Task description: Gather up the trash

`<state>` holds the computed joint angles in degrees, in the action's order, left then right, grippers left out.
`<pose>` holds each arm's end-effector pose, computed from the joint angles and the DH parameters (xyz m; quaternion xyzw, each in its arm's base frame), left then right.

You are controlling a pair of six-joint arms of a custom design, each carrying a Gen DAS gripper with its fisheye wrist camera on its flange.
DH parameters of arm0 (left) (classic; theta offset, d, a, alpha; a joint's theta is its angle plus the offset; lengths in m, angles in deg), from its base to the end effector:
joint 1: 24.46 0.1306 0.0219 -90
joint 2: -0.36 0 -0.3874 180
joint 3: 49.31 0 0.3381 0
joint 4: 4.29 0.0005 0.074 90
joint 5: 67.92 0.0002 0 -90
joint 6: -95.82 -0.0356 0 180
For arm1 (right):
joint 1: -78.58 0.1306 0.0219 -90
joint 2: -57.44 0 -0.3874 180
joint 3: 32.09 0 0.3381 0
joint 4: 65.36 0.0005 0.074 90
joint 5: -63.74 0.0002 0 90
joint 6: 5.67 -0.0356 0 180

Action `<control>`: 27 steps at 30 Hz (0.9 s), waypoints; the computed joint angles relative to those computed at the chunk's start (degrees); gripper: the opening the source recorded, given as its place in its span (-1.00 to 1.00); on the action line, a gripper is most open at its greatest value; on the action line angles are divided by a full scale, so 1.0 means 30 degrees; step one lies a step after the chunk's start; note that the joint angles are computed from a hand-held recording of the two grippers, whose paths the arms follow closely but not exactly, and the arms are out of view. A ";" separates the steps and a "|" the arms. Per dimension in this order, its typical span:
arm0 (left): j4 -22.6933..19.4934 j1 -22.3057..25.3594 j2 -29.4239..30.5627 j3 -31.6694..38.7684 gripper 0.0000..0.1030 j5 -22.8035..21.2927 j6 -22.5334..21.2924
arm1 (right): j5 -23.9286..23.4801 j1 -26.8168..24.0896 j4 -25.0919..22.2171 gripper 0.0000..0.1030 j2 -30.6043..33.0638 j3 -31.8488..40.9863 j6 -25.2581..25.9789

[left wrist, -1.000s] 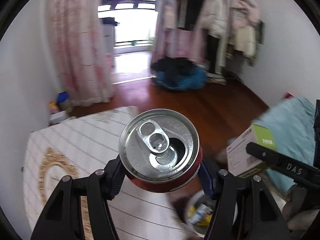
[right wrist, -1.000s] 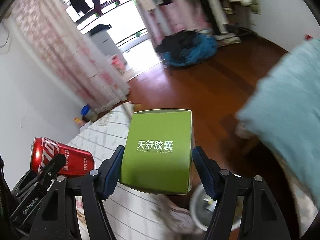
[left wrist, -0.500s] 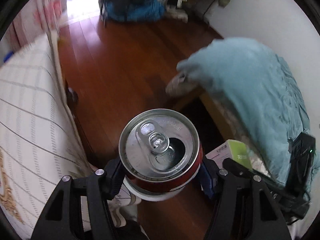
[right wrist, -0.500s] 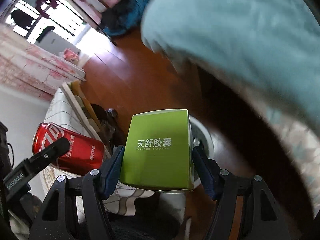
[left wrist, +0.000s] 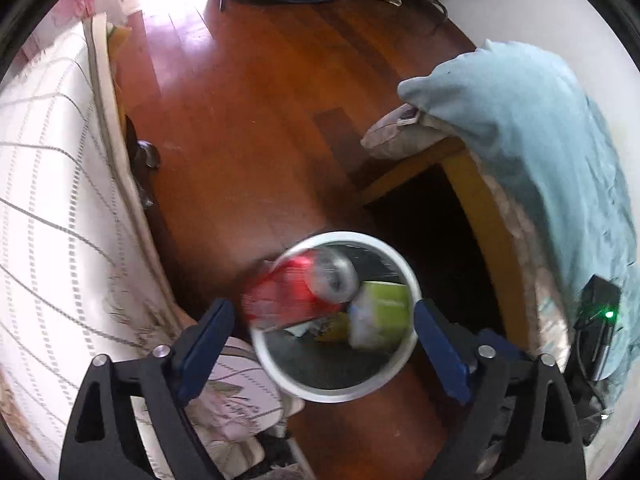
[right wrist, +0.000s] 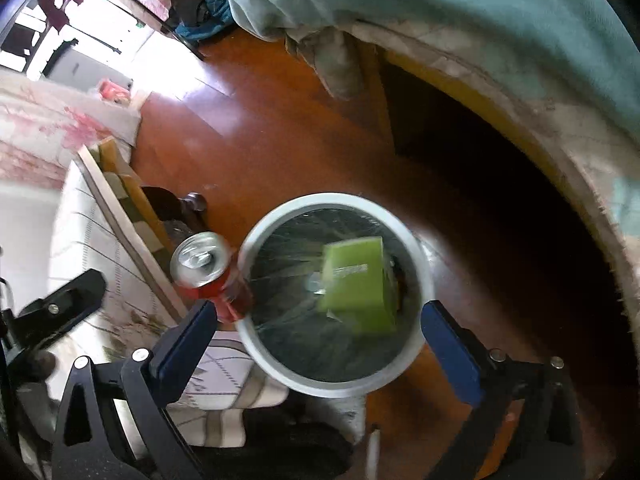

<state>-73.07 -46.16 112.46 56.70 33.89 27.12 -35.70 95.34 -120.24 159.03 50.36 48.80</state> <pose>0.4915 -0.2040 0.3485 0.0170 0.9860 -0.1429 0.0845 0.4284 0.1346 0.2943 0.1497 0.9756 0.1342 0.0884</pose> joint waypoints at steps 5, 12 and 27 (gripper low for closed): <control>-0.0270 -0.0608 -0.1408 -0.0957 0.86 -0.2868 -0.0641 | 0.2743 0.1156 -0.2410 1.00 -0.0532 0.0872 0.0730; -0.1022 -0.1281 -0.4413 -0.2669 0.87 -0.4669 -0.0777 | 0.4504 0.2926 -0.5108 1.00 -0.3086 0.1162 0.0339; -0.4151 -0.3410 -1.0632 -0.0986 0.86 -0.5589 0.0241 | 0.6258 0.7381 -1.0566 1.00 -0.8866 0.5450 -0.2317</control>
